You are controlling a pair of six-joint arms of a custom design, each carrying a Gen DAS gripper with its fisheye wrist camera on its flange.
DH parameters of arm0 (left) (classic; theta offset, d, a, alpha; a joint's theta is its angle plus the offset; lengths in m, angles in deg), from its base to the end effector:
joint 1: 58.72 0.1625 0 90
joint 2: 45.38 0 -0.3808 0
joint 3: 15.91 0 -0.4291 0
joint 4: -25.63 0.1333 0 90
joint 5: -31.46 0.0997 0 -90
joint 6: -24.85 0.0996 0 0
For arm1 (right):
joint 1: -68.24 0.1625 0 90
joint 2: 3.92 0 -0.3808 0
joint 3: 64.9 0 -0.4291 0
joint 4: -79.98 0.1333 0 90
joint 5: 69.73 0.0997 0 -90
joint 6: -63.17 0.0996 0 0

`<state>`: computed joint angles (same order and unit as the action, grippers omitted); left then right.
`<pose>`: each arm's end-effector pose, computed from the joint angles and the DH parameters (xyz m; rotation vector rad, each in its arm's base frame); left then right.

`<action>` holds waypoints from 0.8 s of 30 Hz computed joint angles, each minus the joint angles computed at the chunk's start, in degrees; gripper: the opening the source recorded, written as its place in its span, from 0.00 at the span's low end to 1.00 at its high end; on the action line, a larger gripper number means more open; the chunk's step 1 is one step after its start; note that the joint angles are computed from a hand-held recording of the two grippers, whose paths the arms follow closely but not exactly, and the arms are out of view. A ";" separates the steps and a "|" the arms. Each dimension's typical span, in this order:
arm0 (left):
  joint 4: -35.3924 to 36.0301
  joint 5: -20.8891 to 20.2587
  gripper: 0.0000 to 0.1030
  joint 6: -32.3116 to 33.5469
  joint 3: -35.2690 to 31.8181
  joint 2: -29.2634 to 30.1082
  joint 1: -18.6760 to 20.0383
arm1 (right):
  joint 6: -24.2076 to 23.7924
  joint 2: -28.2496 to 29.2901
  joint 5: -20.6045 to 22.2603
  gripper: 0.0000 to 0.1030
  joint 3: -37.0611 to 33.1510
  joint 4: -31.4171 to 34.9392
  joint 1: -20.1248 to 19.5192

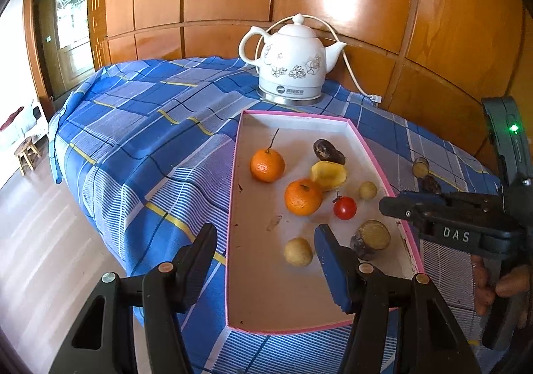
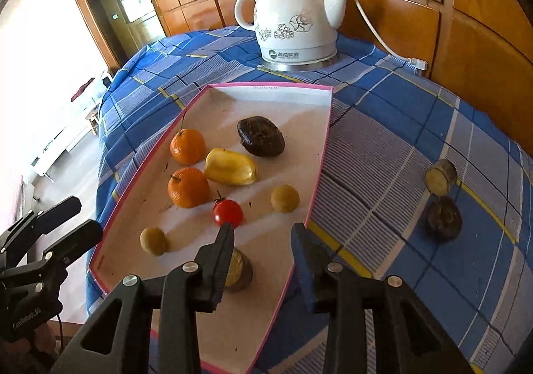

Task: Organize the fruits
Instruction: 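Lower the yellow-brown fruit into the tray and open the right tool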

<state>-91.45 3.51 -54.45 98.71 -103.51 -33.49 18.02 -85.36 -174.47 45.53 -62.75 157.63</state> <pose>-0.3597 -0.4141 0.0385 0.0643 2.1615 -1.0492 0.1020 -0.5632 0.2831 0.9625 -2.5454 0.3900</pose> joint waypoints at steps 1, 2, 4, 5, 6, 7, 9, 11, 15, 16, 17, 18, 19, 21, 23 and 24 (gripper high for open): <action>-0.01 0.09 0.60 0.11 -0.06 0.06 -0.16 | -0.07 -0.38 -0.05 0.35 0.37 -0.15 -0.06; -0.04 0.16 0.60 0.28 -0.09 0.07 -0.25 | -0.21 -0.71 0.02 0.35 0.66 -0.16 -0.17; 0.16 0.30 0.60 0.43 -0.23 0.17 -0.44 | -0.33 -1.31 0.10 0.35 1.19 -0.13 -0.36; 0.20 0.31 0.60 0.47 -0.27 0.21 -0.53 | -0.33 -1.53 0.09 0.35 1.41 -0.20 -0.44; 0.13 0.31 0.60 0.50 -0.23 0.21 -0.62 | -0.31 -1.80 0.10 0.35 1.64 -0.19 -0.52; 0.06 0.32 0.60 0.65 -0.24 0.23 -0.69 | -0.27 -2.03 0.12 0.35 1.85 -0.17 -0.58; 0.24 0.32 0.60 0.58 -0.32 0.32 -0.82 | -0.20 -2.47 0.06 0.35 2.23 -0.23 -0.62; 0.40 0.34 0.60 0.53 -0.47 0.44 -0.96 | -0.32 -3.04 0.15 0.35 2.65 -0.19 -0.70; 0.09 0.34 0.60 0.95 -0.63 0.70 -1.14 | -0.51 -4.19 0.10 0.37 3.38 -0.31 -0.77; 0.08 0.36 0.60 1.09 -0.74 0.82 -1.17 | -0.65 -4.53 0.18 0.37 3.58 -0.32 -0.82; -0.02 0.32 0.60 1.36 -0.83 0.92 -1.20 | -0.79 -4.79 0.27 0.37 3.71 -0.34 -0.87; -0.13 0.28 0.60 1.56 -0.91 1.03 -1.21 | -0.90 -5.09 0.38 0.37 3.85 -0.34 -0.92; -0.26 0.23 0.60 1.76 -0.99 1.14 -1.20 | -0.90 -5.27 0.38 0.37 3.90 -0.31 -0.93; -0.53 0.20 0.60 2.12 -1.15 1.33 -1.22 | -0.88 -5.63 0.52 0.37 3.99 -0.19 -1.05; -0.57 0.21 0.60 2.35 -1.29 1.50 -1.29 | -0.90 -5.89 0.56 0.37 4.09 -0.16 -1.16; -0.63 0.20 0.60 2.48 -1.36 1.58 -1.31 | -0.89 -6.00 0.57 0.37 4.13 -0.21 -1.21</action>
